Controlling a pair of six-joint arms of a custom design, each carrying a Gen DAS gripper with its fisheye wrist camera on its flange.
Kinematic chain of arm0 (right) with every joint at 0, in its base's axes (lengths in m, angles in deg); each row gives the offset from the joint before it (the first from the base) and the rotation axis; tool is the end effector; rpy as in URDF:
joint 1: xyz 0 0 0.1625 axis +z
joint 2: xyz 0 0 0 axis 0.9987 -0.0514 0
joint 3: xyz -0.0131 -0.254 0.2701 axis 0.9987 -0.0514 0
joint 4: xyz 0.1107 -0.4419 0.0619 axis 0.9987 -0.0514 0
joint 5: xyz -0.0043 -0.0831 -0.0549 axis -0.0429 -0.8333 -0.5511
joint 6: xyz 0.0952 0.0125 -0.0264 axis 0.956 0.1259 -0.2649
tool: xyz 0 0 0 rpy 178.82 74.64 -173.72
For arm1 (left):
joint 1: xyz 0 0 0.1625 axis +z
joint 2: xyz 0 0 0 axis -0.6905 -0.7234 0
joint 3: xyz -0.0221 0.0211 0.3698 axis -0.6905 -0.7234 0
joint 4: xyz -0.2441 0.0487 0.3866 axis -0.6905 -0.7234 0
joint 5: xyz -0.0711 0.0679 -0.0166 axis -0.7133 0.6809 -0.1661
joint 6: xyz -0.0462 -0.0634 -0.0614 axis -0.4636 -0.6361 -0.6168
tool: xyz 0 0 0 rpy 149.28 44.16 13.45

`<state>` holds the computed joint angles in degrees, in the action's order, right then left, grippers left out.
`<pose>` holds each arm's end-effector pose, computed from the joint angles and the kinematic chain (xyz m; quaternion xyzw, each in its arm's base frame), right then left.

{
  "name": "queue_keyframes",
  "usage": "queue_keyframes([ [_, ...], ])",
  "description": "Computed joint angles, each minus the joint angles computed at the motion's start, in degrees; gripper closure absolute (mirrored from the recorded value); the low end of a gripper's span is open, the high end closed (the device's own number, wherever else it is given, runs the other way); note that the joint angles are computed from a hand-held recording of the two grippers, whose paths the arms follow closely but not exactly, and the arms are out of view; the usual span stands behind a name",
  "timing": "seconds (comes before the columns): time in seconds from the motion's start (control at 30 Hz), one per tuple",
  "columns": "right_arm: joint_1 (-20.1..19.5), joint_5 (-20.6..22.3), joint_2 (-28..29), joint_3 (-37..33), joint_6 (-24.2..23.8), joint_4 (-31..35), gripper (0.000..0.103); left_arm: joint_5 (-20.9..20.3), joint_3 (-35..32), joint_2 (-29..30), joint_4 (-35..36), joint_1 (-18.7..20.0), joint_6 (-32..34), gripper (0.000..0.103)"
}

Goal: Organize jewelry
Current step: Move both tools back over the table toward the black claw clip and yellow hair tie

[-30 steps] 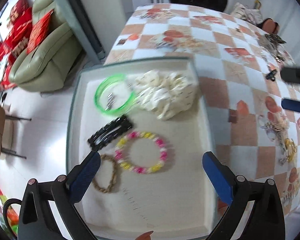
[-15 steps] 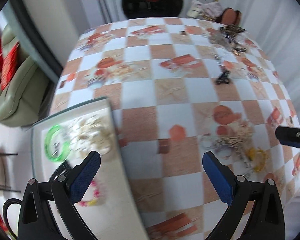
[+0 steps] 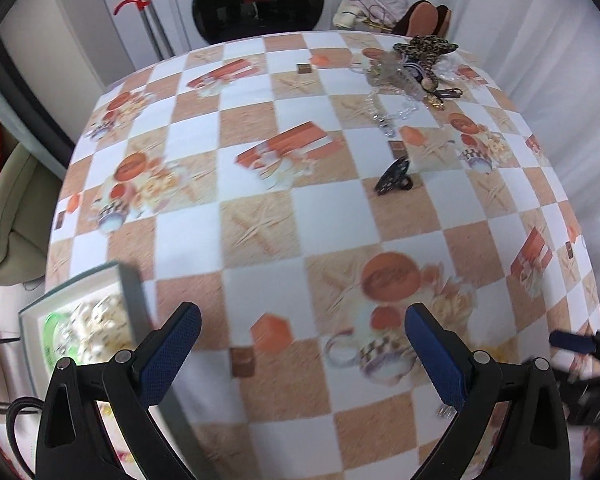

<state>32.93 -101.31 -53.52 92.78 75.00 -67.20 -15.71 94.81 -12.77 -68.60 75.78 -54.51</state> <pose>0.2732 -0.3059 0.2043 -0.0759 -0.9623 0.1103 0.2366 -0.2542 -0.3854 0.2617 0.2136 0.9103 -0.0979 0.3407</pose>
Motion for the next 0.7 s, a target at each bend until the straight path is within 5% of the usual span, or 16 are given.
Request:
queue_keyframes([
  [0.43, 0.62, -3.74, 2.50, 0.37, -3.78, 1.13, 0.012, -0.07, -2.38, 11.35, -14.40, 2.73, 8.04, 0.000],
  [0.7, 1.40, -6.88, 5.17, -0.24, -6.88, 0.36, 0.019, 0.13, -4.65, 18.50, -21.31, 4.62, 14.17, 0.009],
])
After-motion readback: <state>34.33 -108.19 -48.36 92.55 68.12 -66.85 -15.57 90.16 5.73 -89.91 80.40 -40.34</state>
